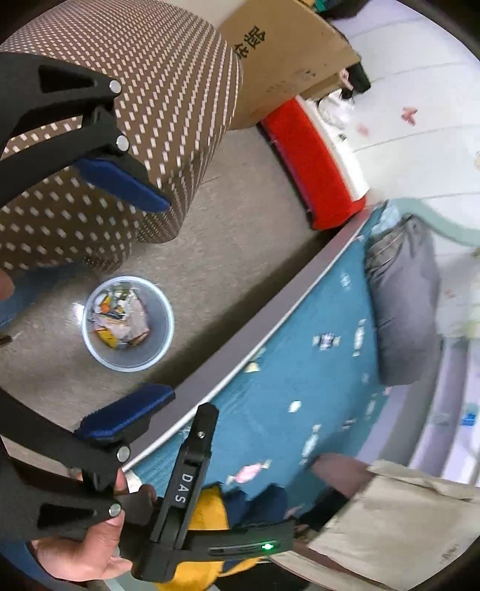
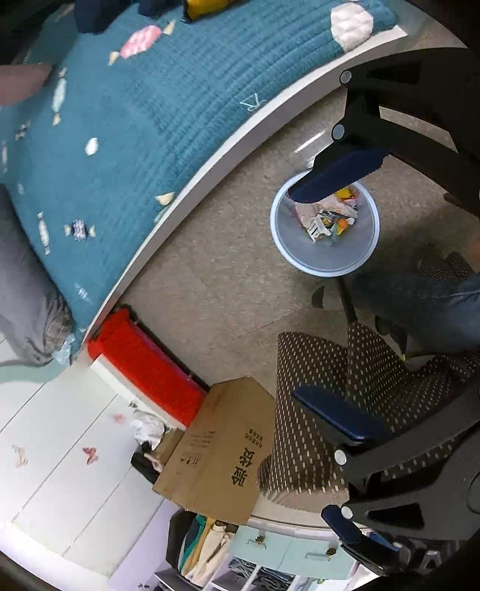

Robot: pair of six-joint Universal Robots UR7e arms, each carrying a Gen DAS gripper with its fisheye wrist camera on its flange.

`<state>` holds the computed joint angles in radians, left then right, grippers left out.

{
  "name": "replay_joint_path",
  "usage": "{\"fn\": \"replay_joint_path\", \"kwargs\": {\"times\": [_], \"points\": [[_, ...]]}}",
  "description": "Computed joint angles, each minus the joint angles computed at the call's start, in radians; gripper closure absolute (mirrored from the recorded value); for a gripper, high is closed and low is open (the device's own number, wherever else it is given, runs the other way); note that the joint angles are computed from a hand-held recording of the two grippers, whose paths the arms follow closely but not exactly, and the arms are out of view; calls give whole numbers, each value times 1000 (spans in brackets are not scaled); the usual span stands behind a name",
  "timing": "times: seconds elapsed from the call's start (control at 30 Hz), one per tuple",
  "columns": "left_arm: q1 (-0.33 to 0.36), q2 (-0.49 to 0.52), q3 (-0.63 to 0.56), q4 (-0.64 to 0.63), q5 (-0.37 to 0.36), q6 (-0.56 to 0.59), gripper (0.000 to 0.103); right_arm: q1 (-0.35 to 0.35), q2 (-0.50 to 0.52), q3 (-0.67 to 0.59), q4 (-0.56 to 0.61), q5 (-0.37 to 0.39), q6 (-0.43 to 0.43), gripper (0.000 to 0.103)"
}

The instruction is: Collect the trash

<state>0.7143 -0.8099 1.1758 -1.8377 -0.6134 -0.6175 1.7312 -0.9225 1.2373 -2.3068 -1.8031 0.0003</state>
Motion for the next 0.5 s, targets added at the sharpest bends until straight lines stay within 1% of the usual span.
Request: {"fn": "replay_joint_path", "kwargs": {"times": [0.1,0.23,0.33,0.43,0.5], "points": [[-38,-45,58,-36,57,-6,10,32,-31,26,-28,-15,-21,6],[-98,-113,148,-75,166,-10,9,86,-81,72,-77,-32,-45,6],[-137,-162,205,-72,240,-39,8,137,-111,103,-116,-59,-74,6],[-171,-209,245,-27,294,-102,8,189,-143,144,-155,-79,-104,6],[-197,-250,277,38,334,-183,8,224,-160,171,-185,-96,-128,6]]}}
